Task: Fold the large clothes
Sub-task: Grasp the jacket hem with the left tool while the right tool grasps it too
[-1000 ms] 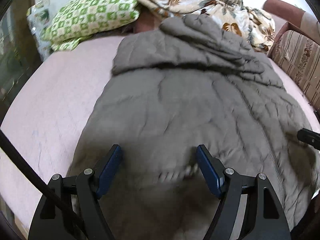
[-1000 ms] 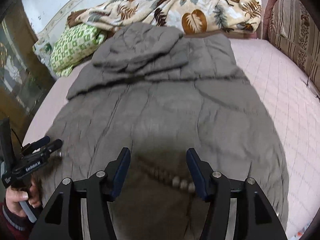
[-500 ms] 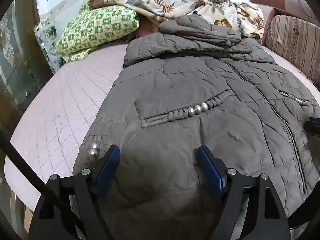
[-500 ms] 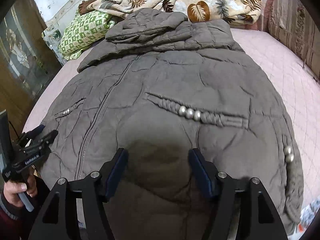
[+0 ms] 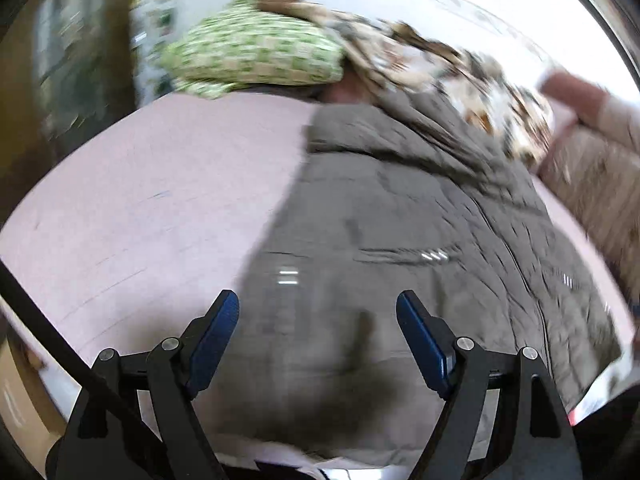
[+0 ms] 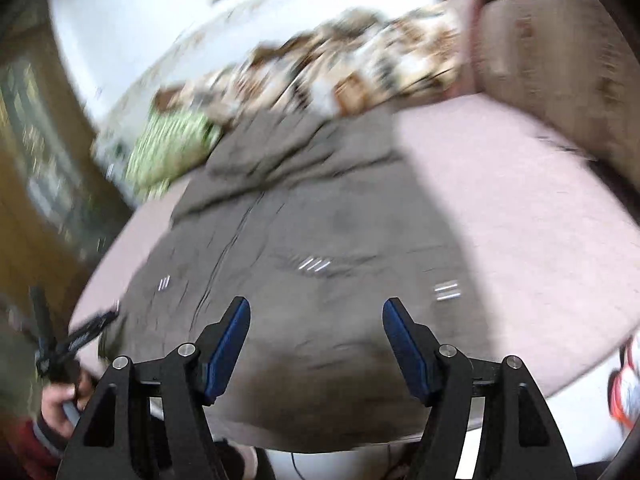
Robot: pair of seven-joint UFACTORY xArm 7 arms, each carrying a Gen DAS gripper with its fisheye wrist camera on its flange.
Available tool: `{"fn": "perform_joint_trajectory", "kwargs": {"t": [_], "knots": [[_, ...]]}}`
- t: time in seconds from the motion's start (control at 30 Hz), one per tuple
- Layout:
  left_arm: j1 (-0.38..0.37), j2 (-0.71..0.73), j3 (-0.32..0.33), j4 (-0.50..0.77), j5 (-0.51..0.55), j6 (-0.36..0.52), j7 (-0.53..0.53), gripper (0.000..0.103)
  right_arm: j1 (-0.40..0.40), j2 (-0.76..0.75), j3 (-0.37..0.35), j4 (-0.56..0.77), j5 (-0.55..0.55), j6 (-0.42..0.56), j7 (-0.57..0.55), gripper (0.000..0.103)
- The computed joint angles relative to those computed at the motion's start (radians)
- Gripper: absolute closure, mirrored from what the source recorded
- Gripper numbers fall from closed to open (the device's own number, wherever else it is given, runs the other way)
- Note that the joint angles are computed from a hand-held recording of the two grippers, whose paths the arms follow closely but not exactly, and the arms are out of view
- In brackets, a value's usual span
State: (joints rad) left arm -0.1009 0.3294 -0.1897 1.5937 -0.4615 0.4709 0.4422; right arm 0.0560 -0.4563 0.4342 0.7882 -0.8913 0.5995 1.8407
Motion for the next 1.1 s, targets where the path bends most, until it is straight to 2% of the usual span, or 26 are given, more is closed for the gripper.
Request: {"fn": "perform_joint_trajectory", "kwargs": {"t": [0.07,0.13,0.17,0.2,0.27,0.37,0.43,0.5,0.53,0.6,0.7,0.8,0.9,0.93,1.0,1.1], "knots": [[0.018,0.023,0.018,0.036,-0.018,0.036,-0.061,0.023,0.009,-0.086,-0.019,-0.067,0.05,0.064,0.006,0.022],[0.037,0.054,0.031,0.071,-0.029,0.068,-0.117,0.023,0.01,-0.137,-0.053,-0.136,0.112,0.071,0.006,0.022],[0.039,0.065,0.043,0.079,-0.013,0.086,-0.149,0.023,-0.001,-0.165,-0.071,-0.184,0.132,0.021,0.033,0.022],[0.05,0.072,0.041,0.081,-0.017,0.104,-0.161,0.023,-0.024,-0.193,-0.091,-0.239,0.14,-0.07,0.086,0.022],[0.087,0.089,0.021,0.089,-0.063,0.159,-0.158,0.023,-0.086,-0.22,-0.103,-0.311,0.142,-0.229,0.161,0.022],[0.123,0.097,-0.003,0.089,-0.143,0.183,-0.139,0.023,-0.17,-0.192,-0.078,-0.353,0.151,-0.383,0.21,0.022],[0.112,0.096,0.003,0.087,-0.139,0.18,-0.142,0.023,-0.216,-0.176,-0.05,-0.372,0.164,-0.464,0.233,0.022],[0.111,0.087,-0.001,0.072,-0.15,0.173,-0.13,0.023,-0.286,-0.155,0.008,-0.378,0.17,-0.55,0.264,0.026],[0.115,0.084,-0.005,0.066,-0.163,0.174,-0.12,0.023,-0.304,-0.148,0.033,-0.375,0.178,-0.567,0.266,0.03],[0.124,0.068,-0.012,0.039,-0.195,0.172,-0.093,0.023,-0.327,-0.12,0.08,-0.354,0.194,-0.575,0.254,0.032],[0.122,0.045,-0.011,0.006,-0.219,0.177,-0.056,0.023,-0.424,-0.108,0.206,-0.334,0.216,-0.626,0.278,0.032],[0.107,0.016,-0.013,-0.038,-0.236,0.168,-0.015,0.023,-0.504,-0.096,0.315,-0.291,0.229,-0.63,0.259,0.033],[0.086,-0.015,-0.019,-0.084,-0.259,0.152,0.044,0.023,-0.626,-0.124,0.436,-0.266,0.25,-0.678,0.26,0.043],[0.077,-0.023,-0.02,-0.096,-0.265,0.141,0.065,0.023,-0.649,-0.135,0.458,-0.26,0.257,-0.682,0.25,0.05],[0.057,-0.04,-0.017,-0.125,-0.268,0.099,0.097,0.025,-0.67,-0.159,0.484,-0.252,0.278,-0.657,0.232,0.054],[0.036,-0.045,-0.006,-0.138,-0.259,0.06,0.096,0.039,-0.649,-0.104,0.477,-0.247,0.319,-0.621,0.191,0.055]]}}
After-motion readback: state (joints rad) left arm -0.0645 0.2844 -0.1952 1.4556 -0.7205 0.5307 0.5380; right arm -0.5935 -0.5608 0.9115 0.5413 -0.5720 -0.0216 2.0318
